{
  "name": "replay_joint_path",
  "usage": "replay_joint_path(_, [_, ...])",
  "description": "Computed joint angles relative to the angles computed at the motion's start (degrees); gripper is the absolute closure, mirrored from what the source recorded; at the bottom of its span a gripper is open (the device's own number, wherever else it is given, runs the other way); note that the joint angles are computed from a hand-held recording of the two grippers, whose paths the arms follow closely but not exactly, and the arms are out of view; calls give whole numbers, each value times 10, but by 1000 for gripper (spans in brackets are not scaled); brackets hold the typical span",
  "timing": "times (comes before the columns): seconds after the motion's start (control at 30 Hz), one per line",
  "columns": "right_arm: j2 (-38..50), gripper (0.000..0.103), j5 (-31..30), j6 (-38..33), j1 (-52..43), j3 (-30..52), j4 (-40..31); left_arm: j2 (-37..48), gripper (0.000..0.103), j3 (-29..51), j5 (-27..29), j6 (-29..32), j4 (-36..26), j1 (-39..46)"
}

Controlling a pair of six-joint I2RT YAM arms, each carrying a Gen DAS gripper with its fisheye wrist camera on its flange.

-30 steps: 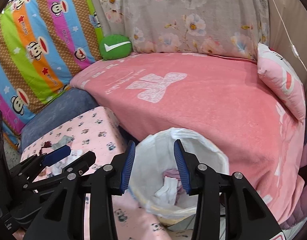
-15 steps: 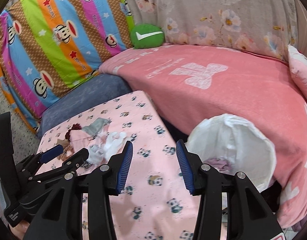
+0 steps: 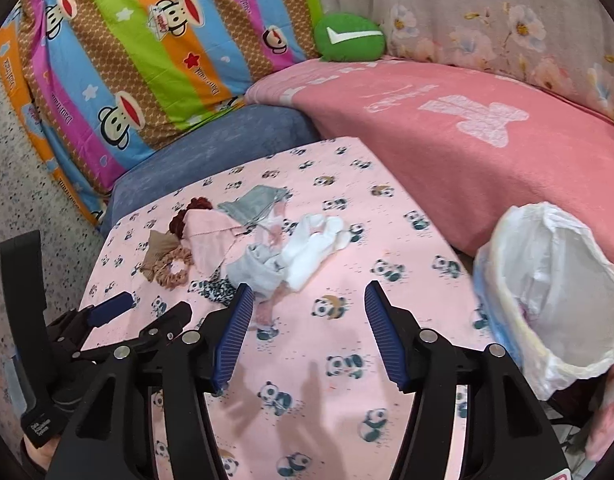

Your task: Collect trash

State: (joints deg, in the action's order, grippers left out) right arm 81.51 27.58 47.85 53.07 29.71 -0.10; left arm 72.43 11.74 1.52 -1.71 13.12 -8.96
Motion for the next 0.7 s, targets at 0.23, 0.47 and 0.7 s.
replay_joint_path(0.23, [136, 44, -56, -18, -32, 60, 85, 113, 22, 14, 71, 40, 76, 91])
replay_joint_path(0.47, [233, 44, -94, -45, -59, 133, 104, 176, 22, 35, 98, 62, 107, 128])
replay_joint_path(0.7, [307, 44, -136, -52, -83, 181, 132, 220, 22, 58, 131, 70, 117, 147])
